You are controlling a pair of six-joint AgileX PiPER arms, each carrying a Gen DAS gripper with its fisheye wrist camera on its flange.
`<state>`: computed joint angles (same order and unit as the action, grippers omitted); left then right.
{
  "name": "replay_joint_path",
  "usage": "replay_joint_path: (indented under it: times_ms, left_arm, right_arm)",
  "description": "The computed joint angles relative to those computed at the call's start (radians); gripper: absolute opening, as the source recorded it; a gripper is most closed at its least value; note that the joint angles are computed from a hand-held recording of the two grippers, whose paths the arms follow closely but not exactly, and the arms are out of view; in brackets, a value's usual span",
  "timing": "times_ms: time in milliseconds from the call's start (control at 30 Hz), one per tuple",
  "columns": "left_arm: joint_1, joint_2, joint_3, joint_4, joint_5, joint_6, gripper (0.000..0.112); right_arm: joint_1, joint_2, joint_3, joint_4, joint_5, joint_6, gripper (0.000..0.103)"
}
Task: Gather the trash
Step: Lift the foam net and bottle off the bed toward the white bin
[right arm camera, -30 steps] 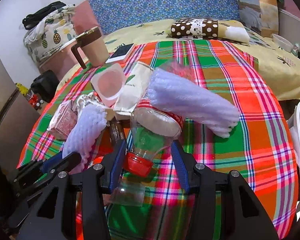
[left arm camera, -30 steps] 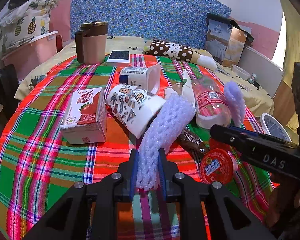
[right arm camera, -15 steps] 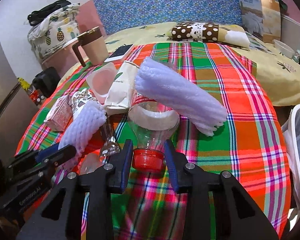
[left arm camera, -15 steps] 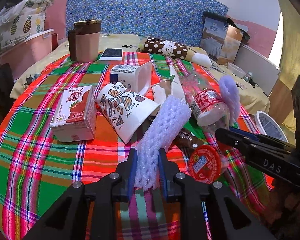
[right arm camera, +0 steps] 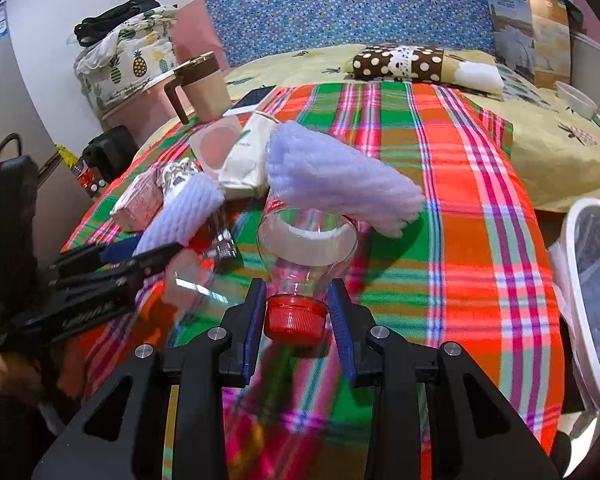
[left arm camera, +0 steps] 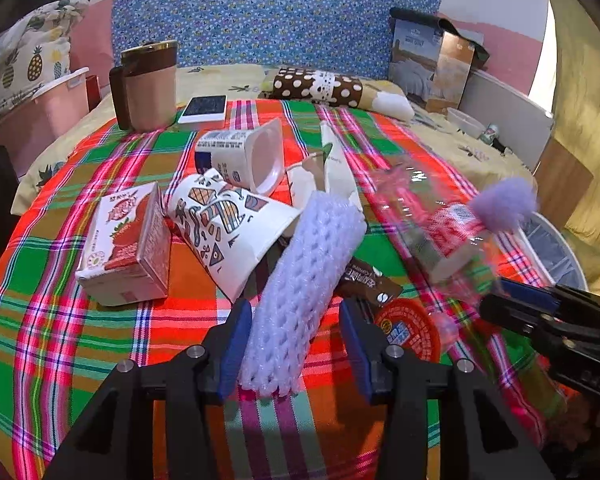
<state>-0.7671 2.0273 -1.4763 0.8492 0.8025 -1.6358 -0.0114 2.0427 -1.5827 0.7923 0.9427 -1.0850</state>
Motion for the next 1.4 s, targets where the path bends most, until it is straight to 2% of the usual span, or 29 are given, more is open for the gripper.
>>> replay_joint_path:
  times_ms: [33,100,267,367,467,600,967,1400]
  left_arm:
    - [-0.003,0.004,-0.005,0.001,0.006,-0.001,0.044]
    - [-0.009,0.011,-0.018,-0.005,0.031,0.003,0.03]
    - [-0.012,-0.01,0.017,0.017,0.023,-0.054,0.023]
    - [-0.017,-0.017,0.027,0.022,0.022,-0.071,0.023]
    - [-0.023,-0.022,0.035,0.026,0.021,-0.084,0.023]
    - [-0.02,-0.023,0.036,0.027,0.016,-0.092,0.023]
    - [-0.022,-0.029,0.048,0.046,0.007,-0.127,0.021]
    - [-0.034,-0.035,0.045,0.056,0.005,-0.14,0.021]
  right_arm:
    - [-0.012,-0.003,0.004,-0.005,0.004,-0.002,0.034]
    - [-0.029,-0.003,-0.002,-0.009,0.032,-0.004,0.034]
    - [-0.037,-0.024,0.018,-0.008,0.003,-0.021,0.036]
    - [-0.033,-0.03,0.022,0.035,-0.026,-0.047,0.063]
    - [-0.024,-0.012,-0.007,0.041,-0.047,-0.034,0.063]
    - [0.012,0.05,-0.105,0.002,-0.032,0.035,0.063]
    - [0.049,0.091,-0.163,-0.075,-0.03,0.142,0.063]
    - [0.038,0.181,-0.319,-0.073,0.106,0.266,0.064]
